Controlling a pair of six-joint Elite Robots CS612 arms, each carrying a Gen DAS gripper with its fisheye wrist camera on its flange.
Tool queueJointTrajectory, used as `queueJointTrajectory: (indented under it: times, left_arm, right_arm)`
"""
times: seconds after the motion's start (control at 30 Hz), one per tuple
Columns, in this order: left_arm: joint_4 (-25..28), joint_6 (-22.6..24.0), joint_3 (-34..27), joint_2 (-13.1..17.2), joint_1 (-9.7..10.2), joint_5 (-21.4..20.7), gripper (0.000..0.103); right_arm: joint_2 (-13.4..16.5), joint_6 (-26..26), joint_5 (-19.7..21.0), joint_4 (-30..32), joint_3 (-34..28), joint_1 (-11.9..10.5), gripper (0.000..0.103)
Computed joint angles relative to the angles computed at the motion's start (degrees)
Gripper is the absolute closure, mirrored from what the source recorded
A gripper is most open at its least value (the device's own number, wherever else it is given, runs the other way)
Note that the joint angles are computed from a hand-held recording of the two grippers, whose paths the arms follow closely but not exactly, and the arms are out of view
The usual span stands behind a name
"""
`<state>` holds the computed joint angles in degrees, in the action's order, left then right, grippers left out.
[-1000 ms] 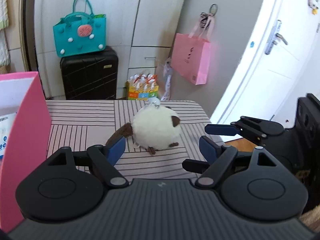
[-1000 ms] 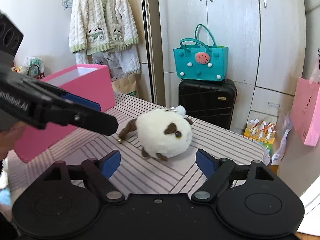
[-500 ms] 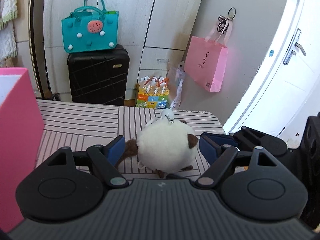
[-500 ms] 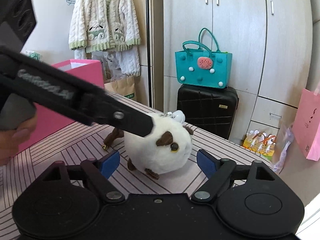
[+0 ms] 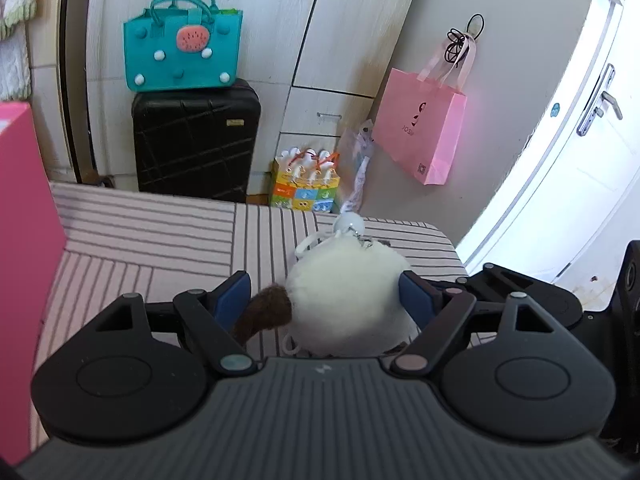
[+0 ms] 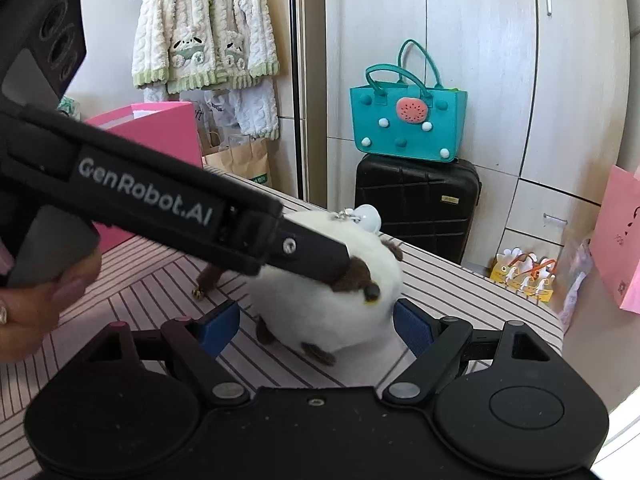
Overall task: Organize soft objects
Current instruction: 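Close the left gripper on the white cat plush's body, then lift the cat plush with the left gripper and carry it over the box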
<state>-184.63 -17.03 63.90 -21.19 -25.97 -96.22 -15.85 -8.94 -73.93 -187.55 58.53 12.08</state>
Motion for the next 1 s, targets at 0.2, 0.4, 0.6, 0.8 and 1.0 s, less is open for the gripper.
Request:
queueJointTrajectory:
  times: [0.2, 0.4, 0.6, 0.8, 1.0]
  left_arm:
    - [-0.9, 0.3, 0.3, 0.1, 0.0, -1.9, 0.043]
    - [0.4, -1.7, 0.9, -0.5, 0.2, -4.7, 0.048]
    - [-1.3, -3.0, 4.2, -2.4, 0.11, -5.7, 0.049]
    - [-2.7, -0.9, 8.8, -5.1, -0.11, -6.3, 0.049]
    - [-4.2, -2.1, 12.7, -7.2, 0.48, -9.5, 0.049]
  right_arm:
    - [0.2, 2.4, -0.4, 0.0, -0.4, -0.1, 0.027]
    - [-1.0, 4.8, 0.7, 2.1, 1.0, -0.4, 0.031]
    - [-3.6, 4.6, -0.8, 0.6, 5.2, 0.2, 0.031]
    - [-6.6, 5.5, -1.6, 0.4, 9.7, 0.9, 0.028]
    - [-9.5, 6.5, -1.9, 0.5, 13.8, 1.7, 0.027]
